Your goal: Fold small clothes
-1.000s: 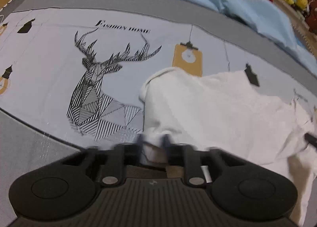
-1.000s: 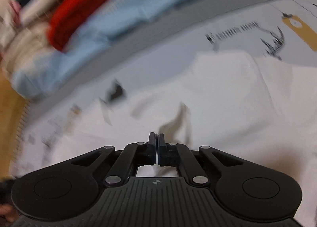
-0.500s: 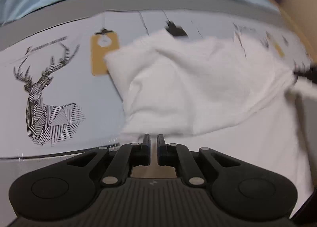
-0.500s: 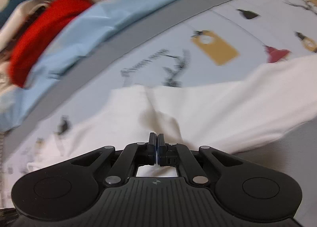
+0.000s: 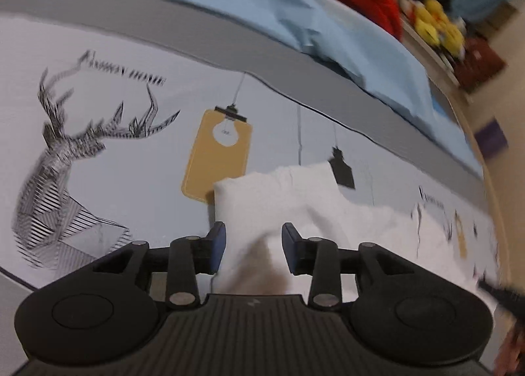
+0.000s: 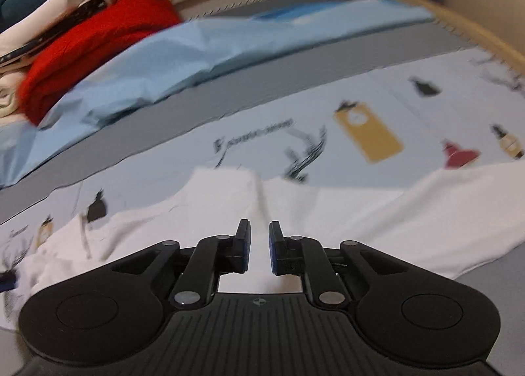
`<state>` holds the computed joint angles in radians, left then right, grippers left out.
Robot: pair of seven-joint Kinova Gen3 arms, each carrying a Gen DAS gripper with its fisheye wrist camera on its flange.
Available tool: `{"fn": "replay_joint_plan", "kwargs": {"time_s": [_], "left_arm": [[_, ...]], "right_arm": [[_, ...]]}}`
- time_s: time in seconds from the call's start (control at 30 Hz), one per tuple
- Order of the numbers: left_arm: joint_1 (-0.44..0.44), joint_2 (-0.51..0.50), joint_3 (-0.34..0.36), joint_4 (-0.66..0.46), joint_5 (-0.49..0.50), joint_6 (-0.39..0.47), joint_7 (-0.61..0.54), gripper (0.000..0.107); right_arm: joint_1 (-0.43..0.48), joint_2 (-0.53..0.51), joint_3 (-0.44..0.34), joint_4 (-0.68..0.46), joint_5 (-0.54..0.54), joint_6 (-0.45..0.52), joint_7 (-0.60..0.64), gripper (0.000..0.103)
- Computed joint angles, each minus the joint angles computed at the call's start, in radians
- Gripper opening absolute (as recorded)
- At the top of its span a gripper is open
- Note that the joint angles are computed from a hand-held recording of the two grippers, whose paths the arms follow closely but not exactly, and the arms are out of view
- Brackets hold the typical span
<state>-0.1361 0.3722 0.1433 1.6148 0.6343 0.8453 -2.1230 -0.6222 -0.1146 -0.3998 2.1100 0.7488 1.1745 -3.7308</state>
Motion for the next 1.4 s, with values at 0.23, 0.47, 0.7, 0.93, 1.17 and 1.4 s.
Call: {"fn": "replay_joint_plan", "kwargs": {"time_s": [0.23,0.47,0.7,0.93,1.17,1.4], "left_arm": [[0.015,0.020,0.076,0.048,-0.094,-0.237,0.052,0.000],[-0.110,0.029,0.161,0.024,-0.086,-0.195,0.007,0.018],[-0.037,0.069,0.060,0.014,0.063,-0.092,-0.061,0.050],[0.125,-0.014,-0.134,0.081,0.106,-0.243,-0.127,0.003],[0.164,-0.075,-0.181,0.046,-0.028,-0.162,-0.088,0.010],[0.157,-0.049,-0.179,0.004,-0.163,0.095,-0.087,0.032]], "right_arm": [[0.066,-0.033,0.049,0.045,-0.085,-0.177,0.091,0.012],[0.102,-0.019,0.040,0.037,-0.090,-0.221,0.158,0.012],[0.103,-0.015,0.031,0.023,-0.117,-0.201,0.151,0.012],[0.104,-0.022,0.035,0.025,-0.130,-0.205,0.176,0.012],[0.113,0.003,0.053,0.027,-0.160,-0.222,0.215,0.012],[0.102,0.022,0.067,0.022,-0.176,-0.213,0.224,0.012]]}}
